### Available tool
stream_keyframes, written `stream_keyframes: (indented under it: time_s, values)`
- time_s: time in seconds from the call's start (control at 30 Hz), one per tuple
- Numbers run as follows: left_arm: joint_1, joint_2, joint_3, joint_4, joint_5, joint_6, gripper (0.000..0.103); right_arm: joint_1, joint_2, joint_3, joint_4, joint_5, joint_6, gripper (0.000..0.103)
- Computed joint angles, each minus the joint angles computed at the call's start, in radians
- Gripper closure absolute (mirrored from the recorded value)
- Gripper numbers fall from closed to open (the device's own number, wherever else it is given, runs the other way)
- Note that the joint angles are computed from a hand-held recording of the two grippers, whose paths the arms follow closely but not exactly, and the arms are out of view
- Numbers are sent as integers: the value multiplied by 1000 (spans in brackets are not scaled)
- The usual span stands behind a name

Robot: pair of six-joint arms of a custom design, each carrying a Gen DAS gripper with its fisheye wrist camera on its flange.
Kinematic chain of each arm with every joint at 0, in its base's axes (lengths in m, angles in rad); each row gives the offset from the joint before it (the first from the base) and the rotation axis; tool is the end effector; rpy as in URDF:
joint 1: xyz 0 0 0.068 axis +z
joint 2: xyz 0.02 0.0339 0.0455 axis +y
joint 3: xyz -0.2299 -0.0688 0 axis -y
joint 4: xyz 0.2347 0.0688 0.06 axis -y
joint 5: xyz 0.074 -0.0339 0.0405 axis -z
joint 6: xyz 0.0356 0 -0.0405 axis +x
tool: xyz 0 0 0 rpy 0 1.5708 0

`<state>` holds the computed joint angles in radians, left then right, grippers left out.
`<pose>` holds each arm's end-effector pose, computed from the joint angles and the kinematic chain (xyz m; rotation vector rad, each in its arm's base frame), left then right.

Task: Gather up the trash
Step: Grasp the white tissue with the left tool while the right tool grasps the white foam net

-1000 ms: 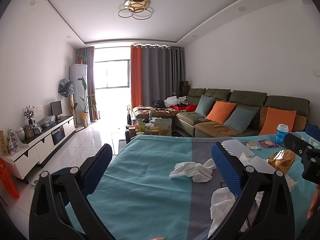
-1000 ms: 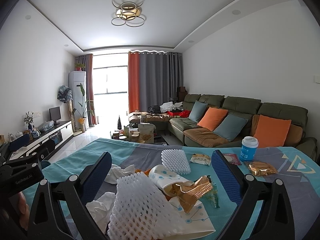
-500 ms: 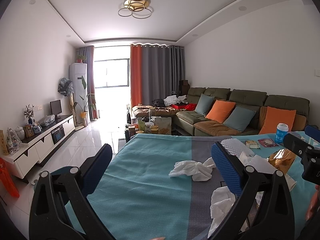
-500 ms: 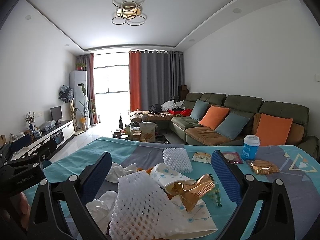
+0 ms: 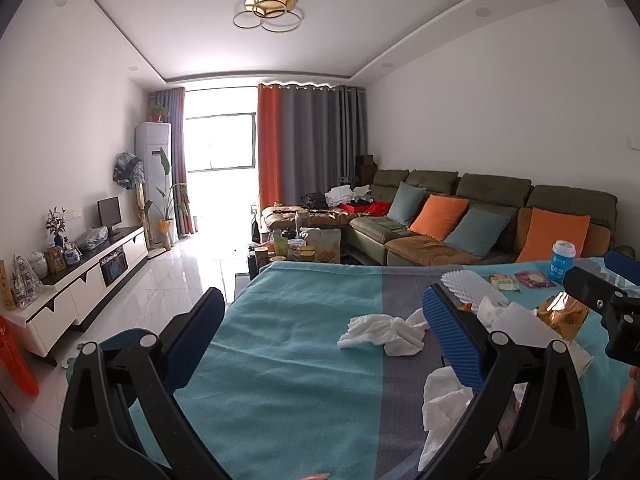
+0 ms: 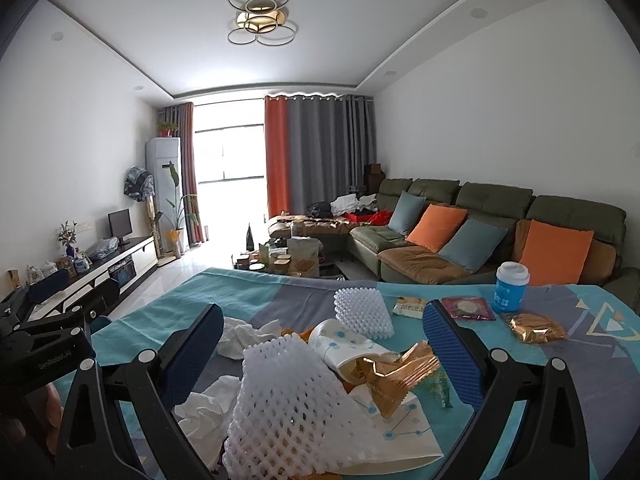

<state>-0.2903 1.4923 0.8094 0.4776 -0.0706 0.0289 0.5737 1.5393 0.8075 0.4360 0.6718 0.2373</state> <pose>0.3161 -0.0918 0.2188 0.2320 1.7621 -0.1261 0.2849 0.1577 0.2014 0.1526 1.7948 -0.0499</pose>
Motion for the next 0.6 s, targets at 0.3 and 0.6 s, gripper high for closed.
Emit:
stream_keyframes:
  time_s: [0.3,0.6]
  values:
    - [44,62,56,-131,199,63,6,-55,7,19,-134,-174,60,21]
    - [30,179,139,-292,376,153,6,-92,67,83,-269,-321,93,36]
